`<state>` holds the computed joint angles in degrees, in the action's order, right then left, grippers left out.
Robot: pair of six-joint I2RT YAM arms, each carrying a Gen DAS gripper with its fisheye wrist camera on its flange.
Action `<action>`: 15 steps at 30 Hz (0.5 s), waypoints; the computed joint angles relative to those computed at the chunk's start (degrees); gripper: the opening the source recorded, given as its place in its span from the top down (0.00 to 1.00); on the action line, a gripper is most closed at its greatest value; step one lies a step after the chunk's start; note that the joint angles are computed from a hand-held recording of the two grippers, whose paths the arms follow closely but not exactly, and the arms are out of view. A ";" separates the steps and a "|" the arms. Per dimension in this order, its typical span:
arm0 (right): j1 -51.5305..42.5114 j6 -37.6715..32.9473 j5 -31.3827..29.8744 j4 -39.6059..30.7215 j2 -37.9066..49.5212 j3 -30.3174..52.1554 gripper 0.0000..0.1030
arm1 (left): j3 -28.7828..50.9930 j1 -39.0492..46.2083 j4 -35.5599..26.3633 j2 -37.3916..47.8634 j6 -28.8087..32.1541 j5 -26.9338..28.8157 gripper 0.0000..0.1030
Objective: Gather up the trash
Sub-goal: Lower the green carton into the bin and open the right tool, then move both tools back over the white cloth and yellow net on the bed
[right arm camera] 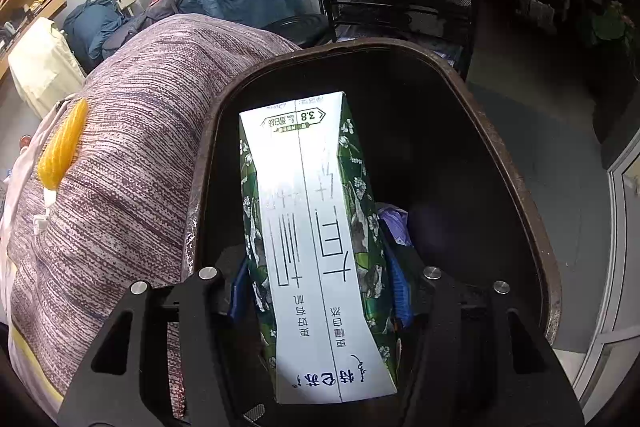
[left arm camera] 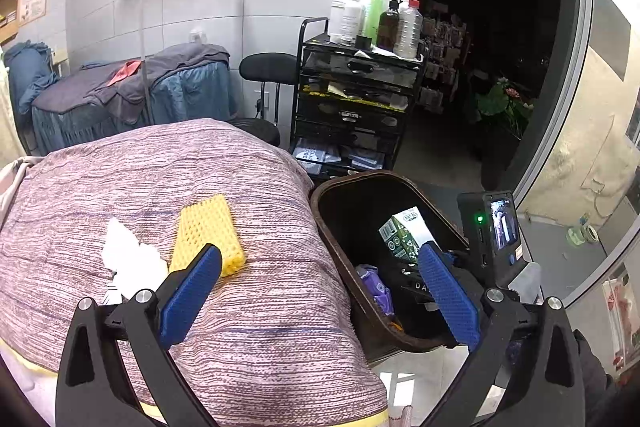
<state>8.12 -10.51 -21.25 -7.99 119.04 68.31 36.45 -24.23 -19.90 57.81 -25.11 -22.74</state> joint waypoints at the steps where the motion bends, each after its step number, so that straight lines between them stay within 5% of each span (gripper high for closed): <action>1: 0.08 0.00 0.31 0.16 -0.10 -0.12 0.46 | -0.24 -0.03 -0.25 -0.55 -0.13 -0.04 0.06; 6: -0.13 0.26 0.95 2.88 -2.82 -3.43 0.37 | -0.98 0.40 -1.27 -2.23 -0.44 0.08 0.06; 15: -1.81 1.46 -0.51 6.08 -8.75 -8.37 0.36 | -2.91 0.58 -3.49 -6.40 -1.63 -0.32 0.06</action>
